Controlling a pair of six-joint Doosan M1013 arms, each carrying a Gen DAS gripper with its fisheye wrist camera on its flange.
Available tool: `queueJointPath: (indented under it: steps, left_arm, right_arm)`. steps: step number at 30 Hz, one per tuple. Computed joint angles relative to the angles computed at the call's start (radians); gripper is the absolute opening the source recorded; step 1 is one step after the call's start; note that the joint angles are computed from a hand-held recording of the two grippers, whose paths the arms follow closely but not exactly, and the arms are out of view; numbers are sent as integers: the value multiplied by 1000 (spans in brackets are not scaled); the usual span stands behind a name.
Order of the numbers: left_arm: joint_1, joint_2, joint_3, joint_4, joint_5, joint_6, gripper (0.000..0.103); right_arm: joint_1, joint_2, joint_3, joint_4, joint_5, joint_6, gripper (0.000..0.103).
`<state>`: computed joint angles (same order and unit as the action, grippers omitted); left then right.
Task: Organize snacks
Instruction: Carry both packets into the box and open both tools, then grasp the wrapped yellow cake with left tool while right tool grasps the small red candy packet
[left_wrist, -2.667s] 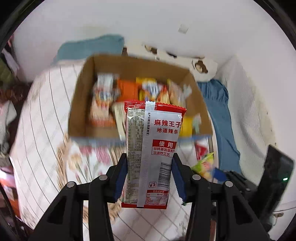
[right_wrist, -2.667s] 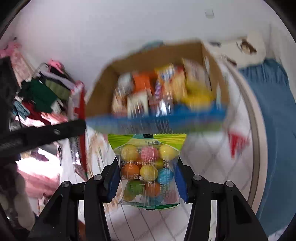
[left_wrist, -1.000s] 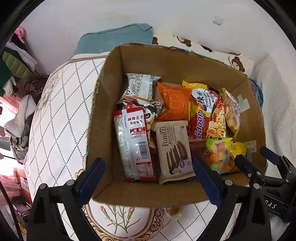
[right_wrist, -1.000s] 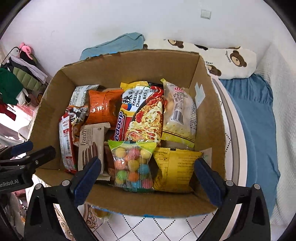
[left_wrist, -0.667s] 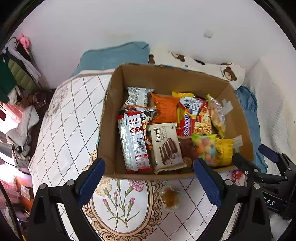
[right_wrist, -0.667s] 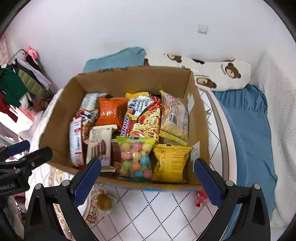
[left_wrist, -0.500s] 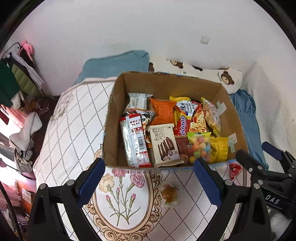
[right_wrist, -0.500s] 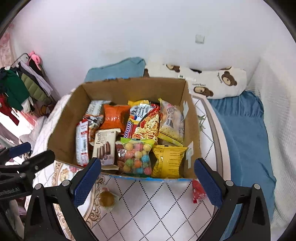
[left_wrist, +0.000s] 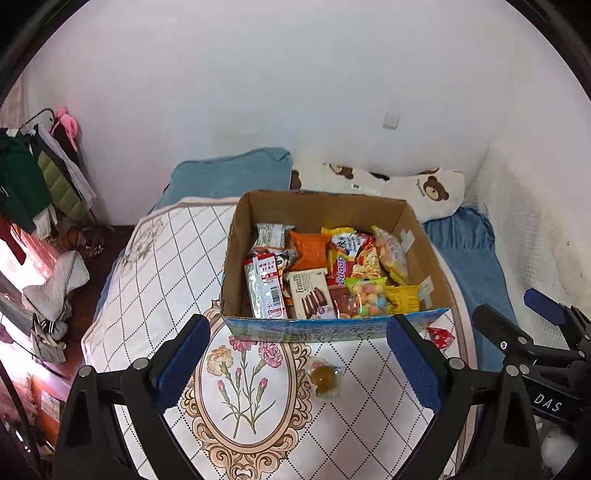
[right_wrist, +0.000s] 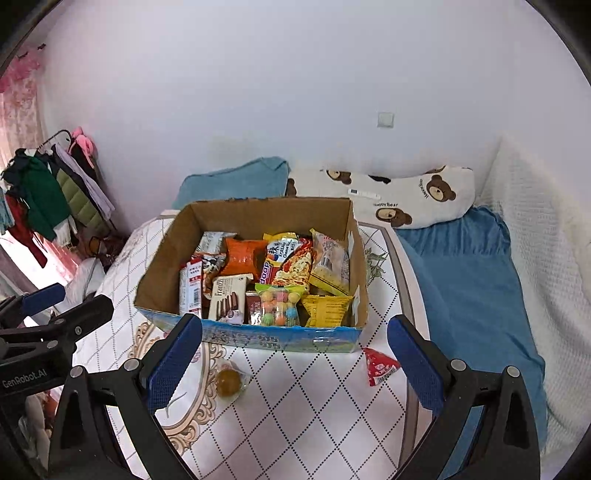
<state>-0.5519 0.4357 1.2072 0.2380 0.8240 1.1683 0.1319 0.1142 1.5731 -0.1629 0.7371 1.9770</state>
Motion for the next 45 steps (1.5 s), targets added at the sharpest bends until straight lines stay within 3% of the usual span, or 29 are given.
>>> queueJointPath:
  steps: [9,13,16,27,29,30,37,39,40,45]
  left_arm:
    - [-9,-27,30,16,-20,-22,98]
    - [-7,-15,23,-1,6,-22,98]
    - [-1,12,3,-48,50,17,103]
    - [9,144,-55,-97,213,7,103]
    - [13,168,-67,-116,239,6,103]
    - [14,177,-72,-121,249,6,103]
    - [22,235,-100,-146,327,4,103]
    - [25,243,-101,-164,332,13,103]
    - [28,251,-106,-186,342,27,103]
    - [32,271,-121,-232,343,68,101]
  right_arm:
    - [-1,-39,26,24,-14,24,102]
    - [-16,-36,37,72,-9,6,102]
    - [-44,-26,51,125,-3,3,102]
    - [-174,97,95,222,49,8,101]
    - [-194,123,101,265,47,-21,75]
    - [-202,137,99,282,58,-31,71]
    - [-229,223,82,358,58,-132,69]
    - [-225,246,68,349,79,-148,56]
    - [-230,255,68,393,83,-186,40]
    - [-211,250,80,397,66,-228,35]
